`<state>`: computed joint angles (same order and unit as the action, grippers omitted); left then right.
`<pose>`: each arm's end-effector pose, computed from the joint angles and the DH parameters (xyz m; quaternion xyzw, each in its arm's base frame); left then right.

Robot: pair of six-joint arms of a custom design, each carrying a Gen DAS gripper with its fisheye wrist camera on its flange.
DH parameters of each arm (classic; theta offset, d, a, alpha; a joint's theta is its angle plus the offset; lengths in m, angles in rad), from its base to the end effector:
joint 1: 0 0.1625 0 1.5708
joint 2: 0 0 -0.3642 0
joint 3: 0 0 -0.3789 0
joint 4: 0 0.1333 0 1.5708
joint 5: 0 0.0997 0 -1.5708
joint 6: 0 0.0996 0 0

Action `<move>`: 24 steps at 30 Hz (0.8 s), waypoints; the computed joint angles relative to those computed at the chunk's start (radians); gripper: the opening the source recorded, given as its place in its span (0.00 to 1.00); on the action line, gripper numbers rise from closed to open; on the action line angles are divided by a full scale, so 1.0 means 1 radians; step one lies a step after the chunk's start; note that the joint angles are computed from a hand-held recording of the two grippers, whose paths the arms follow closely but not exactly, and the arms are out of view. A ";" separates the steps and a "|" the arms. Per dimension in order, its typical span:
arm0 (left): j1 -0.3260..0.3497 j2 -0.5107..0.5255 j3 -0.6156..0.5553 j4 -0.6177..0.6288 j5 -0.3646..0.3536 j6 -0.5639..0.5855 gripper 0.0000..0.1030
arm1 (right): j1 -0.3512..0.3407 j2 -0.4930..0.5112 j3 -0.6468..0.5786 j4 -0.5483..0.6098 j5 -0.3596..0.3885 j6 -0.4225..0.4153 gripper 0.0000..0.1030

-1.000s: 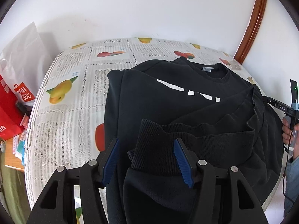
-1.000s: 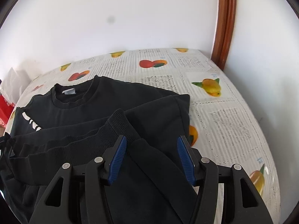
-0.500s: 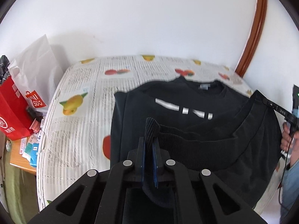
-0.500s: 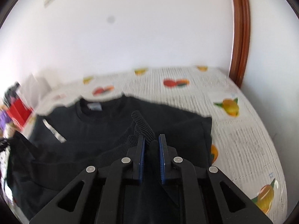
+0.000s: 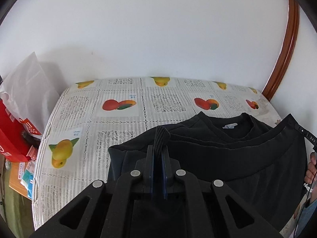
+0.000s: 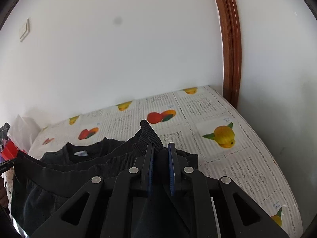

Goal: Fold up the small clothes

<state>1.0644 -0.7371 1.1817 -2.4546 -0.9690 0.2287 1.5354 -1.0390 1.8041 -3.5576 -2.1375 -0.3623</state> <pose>-0.1915 -0.7364 0.2124 0.2747 0.8931 -0.2461 0.2577 0.0596 -0.5735 0.2789 -0.0302 -0.8021 0.4946 0.3333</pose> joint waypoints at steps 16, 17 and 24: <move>0.044 0.082 -0.095 0.113 0.001 -0.023 0.13 | 0.021 0.167 -0.171 0.077 -0.294 -0.051 0.28; 0.044 0.078 -0.093 0.121 -0.001 -0.024 0.15 | 0.033 0.175 -0.175 0.057 -0.305 -0.068 0.29; 0.032 -0.005 0.002 0.111 -0.013 -0.038 0.47 | 0.133 0.198 -0.143 0.156 -0.234 -0.036 0.36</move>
